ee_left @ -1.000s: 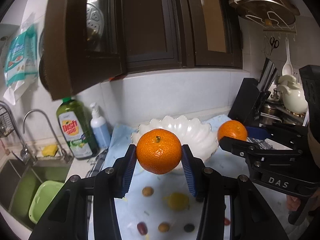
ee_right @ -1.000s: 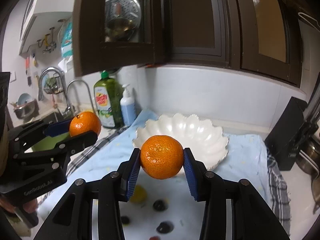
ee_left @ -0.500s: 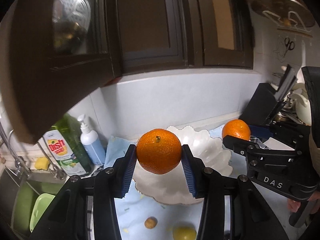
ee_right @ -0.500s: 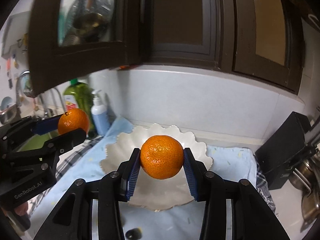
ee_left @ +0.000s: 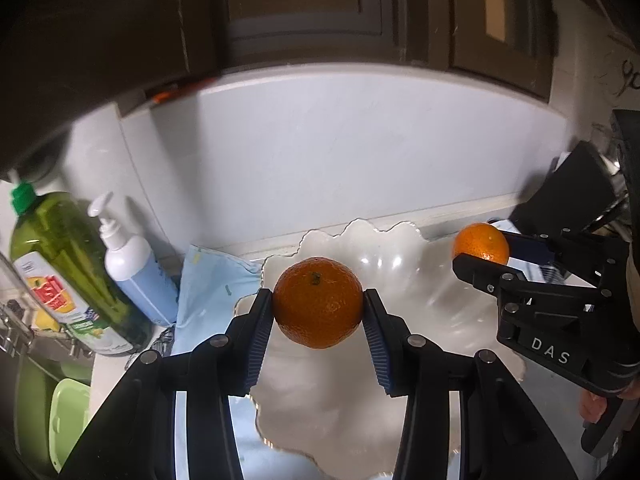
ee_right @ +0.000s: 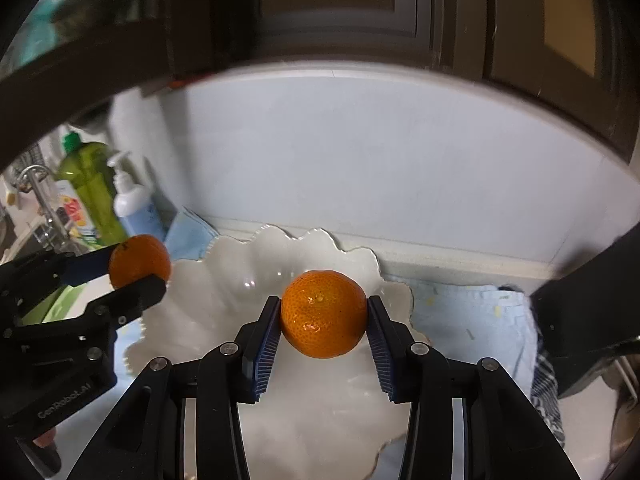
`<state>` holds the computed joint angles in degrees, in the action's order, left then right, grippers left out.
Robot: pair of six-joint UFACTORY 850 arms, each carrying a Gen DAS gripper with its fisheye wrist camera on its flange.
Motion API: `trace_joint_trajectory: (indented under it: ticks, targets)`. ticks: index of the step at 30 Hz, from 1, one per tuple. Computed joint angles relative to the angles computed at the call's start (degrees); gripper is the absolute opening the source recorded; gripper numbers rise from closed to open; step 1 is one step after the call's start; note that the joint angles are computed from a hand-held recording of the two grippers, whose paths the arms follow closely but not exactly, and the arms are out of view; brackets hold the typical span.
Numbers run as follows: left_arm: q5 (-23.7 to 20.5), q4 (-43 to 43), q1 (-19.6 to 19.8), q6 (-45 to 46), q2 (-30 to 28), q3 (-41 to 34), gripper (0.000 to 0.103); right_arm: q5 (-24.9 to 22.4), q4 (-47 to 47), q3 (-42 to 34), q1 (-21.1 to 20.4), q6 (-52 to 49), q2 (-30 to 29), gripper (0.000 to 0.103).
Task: Organize fruits
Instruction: 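Carry both mandarins up and over the white bowl with both tools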
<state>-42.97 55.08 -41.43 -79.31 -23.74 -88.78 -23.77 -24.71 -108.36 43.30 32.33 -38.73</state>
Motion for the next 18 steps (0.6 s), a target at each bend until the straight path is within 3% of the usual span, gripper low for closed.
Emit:
trace_joint_trajectory:
  ticks: [5, 18]
  targets:
    - [0.53, -4.68, 2.27, 5.08, -4.15, -3.76, 0.044, -5.51, 11.24, -8.49, -1.71, -10.54, -6.74, 0.043]
    - [0.11, -13.46, 4.84, 12.86, -10.88, -9.71, 0.045, -16.22, 17.17, -22.18, -3.02, -16.99, -16.91, 0.044]
